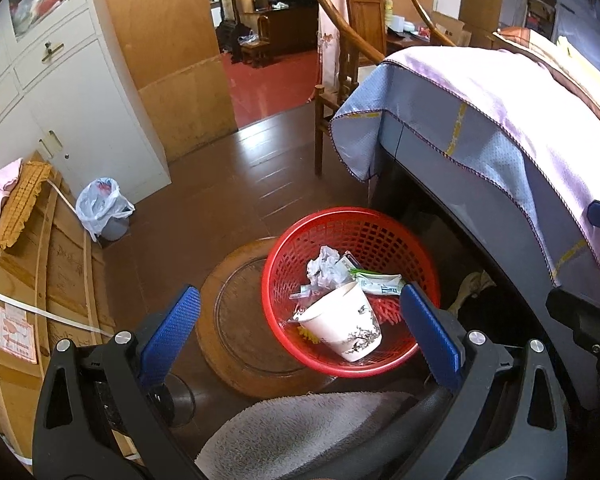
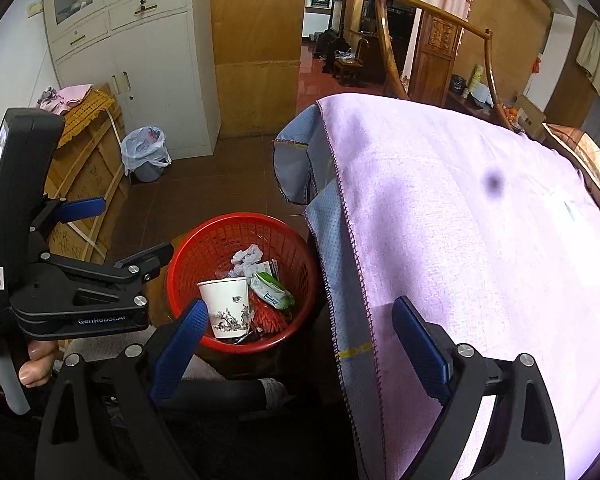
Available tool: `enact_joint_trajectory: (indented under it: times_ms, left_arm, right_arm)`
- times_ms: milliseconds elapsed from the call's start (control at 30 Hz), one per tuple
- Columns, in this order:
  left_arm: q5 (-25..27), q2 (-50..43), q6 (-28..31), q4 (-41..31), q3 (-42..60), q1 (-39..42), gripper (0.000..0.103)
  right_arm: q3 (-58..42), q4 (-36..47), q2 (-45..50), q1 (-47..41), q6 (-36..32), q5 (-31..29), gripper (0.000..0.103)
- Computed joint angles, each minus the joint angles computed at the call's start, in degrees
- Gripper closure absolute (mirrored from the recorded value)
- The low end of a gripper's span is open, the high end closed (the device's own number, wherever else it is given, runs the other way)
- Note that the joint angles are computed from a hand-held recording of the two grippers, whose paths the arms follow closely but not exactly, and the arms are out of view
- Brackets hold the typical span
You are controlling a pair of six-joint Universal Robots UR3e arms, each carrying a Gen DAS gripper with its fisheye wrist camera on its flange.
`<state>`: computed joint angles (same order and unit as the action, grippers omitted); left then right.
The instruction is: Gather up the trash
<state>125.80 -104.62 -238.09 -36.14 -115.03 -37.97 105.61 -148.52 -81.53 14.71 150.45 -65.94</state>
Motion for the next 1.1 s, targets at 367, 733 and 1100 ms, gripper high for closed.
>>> enact_joint_trajectory:
  times_ms: [367,733,1100]
  left_arm:
    - [1.62,-0.57,-1.35,-2.03,1.28,-0.65,0.007]
    - [1.64,-1.04,-1.18,-2.62,2.04,-0.9,0.007]
    - [1.54,-1.12,-1.23,-2.71,2.19,-0.97,0.007]
  right_arm:
    - [0.31,-0.11,-0.02,-0.46,-0.59,0.4,0.01]
    - [0.35,-0.11,-0.06,-0.45,-0.61,0.38,0.01]
    - [0.33,-0.04,-0.09,-0.42,-0.57,0.39,0.01]
